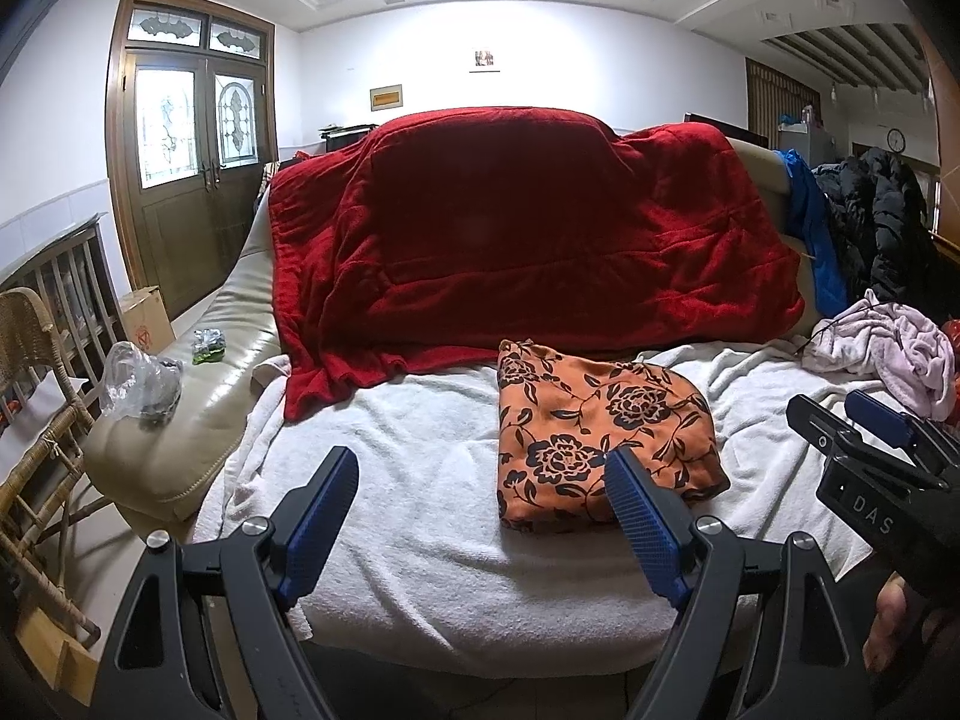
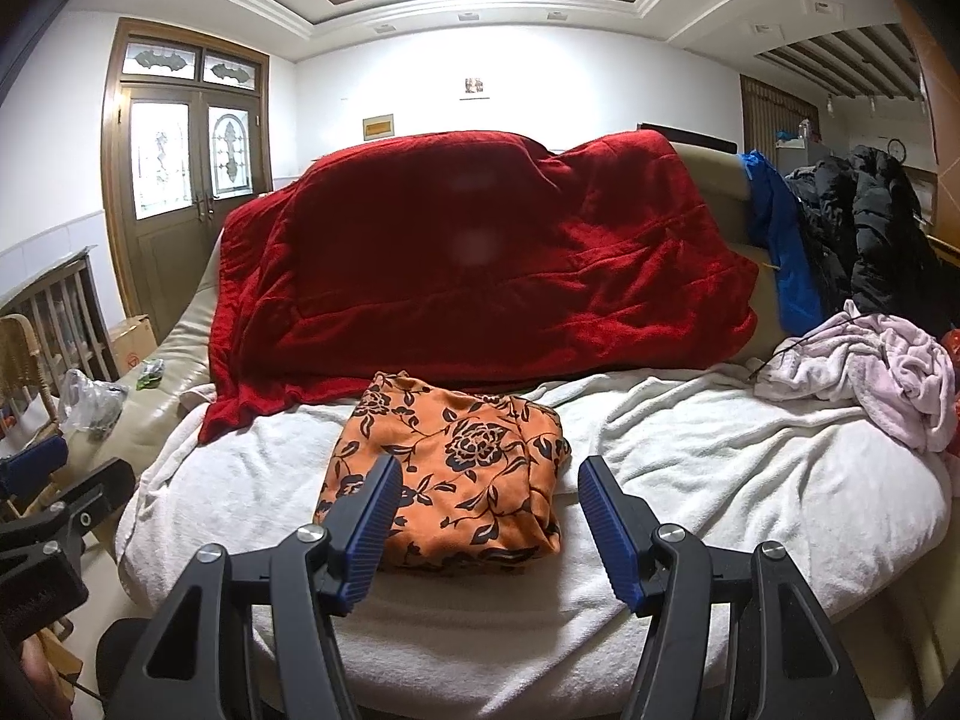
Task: Fold small clothes
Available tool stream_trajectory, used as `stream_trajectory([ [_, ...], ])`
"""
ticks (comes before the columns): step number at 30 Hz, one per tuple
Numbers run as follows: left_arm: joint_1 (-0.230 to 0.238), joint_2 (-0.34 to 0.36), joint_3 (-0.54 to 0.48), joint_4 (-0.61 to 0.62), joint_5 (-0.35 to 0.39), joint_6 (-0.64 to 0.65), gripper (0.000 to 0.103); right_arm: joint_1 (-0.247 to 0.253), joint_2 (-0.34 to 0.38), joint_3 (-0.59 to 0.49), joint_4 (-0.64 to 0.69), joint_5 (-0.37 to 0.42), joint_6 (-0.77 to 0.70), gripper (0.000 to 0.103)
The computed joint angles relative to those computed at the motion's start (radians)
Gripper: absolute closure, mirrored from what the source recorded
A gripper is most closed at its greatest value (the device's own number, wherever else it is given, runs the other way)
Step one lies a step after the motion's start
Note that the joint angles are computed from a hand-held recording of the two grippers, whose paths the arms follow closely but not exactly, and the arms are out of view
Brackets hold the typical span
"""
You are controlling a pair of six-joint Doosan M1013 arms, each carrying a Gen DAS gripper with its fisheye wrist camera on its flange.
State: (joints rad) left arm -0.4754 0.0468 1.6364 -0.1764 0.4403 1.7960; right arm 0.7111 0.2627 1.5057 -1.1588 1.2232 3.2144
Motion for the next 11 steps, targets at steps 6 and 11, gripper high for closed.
stream_trajectory([
  [6,0.006,0.009,-0.007,-0.039,0.012,0.033,0.019,-0.006,0.000,0.004,0.006,0.002,0.003,0.038],
  [11,0.014,0.014,-0.005,-0.164,-0.001,0.151,0.019,-0.017,0.003,0.005,0.021,-0.023,-0.006,0.038],
])
